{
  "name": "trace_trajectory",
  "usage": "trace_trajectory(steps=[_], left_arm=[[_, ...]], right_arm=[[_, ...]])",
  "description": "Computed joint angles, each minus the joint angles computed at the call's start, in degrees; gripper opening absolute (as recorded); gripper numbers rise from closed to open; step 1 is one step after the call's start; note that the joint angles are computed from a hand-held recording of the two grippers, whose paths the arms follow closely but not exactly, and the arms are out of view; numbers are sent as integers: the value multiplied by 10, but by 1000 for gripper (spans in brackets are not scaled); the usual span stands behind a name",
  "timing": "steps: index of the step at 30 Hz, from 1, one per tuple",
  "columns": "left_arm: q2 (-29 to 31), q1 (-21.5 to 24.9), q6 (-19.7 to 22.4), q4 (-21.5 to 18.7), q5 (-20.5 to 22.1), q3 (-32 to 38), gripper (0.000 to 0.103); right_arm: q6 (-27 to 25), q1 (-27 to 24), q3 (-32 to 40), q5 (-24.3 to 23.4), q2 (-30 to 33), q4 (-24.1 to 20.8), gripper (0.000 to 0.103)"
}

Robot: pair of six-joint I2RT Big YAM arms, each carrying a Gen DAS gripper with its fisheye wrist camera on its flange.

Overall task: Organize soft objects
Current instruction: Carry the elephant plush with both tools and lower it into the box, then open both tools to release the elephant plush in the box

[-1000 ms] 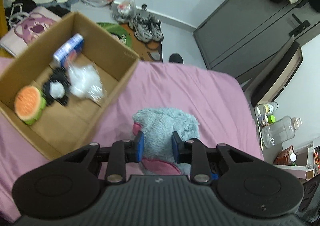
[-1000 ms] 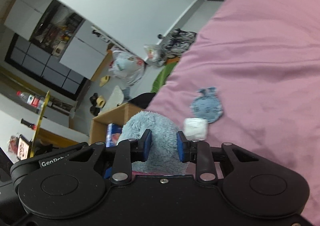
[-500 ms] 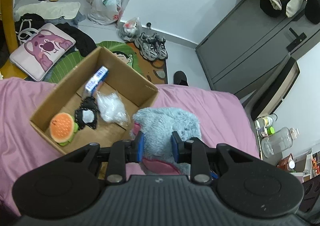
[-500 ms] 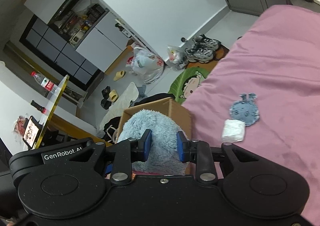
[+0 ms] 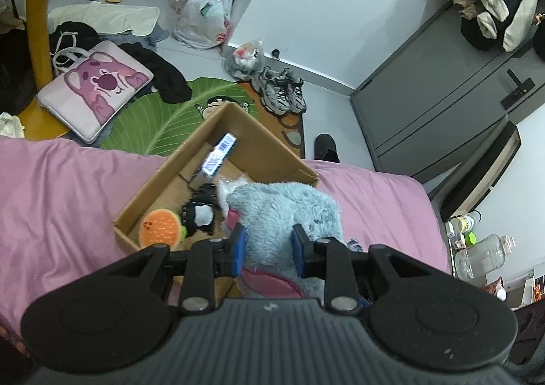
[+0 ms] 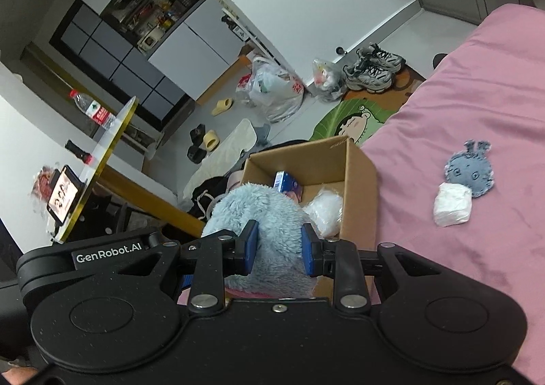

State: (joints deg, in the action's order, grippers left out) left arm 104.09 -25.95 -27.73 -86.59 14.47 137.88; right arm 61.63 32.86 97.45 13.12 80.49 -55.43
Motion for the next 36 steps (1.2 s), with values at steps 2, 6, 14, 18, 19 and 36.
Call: trace_trajectory(steps=[2, 6, 14, 18, 19, 36], left_arm=[[1, 6, 4, -1, 5, -3, 27], [2, 15, 16, 2, 9, -7, 27], [19, 37, 34, -10, 30, -9, 27], [25, 43, 40, -12, 43, -18, 27], [27, 44, 40, -13, 49, -21, 27], [68, 51, 50, -68, 53, 4, 31]], right_arm=[[0, 3, 6, -1, 6, -2, 27], [0, 5, 16, -6, 18, -2, 27], [0, 8, 47, -16, 56, -30, 29], [1, 12, 64, -10, 70, -61, 30], [2, 12, 66, -9, 71, -67, 30], [10, 7, 106, -32, 103, -131, 53]])
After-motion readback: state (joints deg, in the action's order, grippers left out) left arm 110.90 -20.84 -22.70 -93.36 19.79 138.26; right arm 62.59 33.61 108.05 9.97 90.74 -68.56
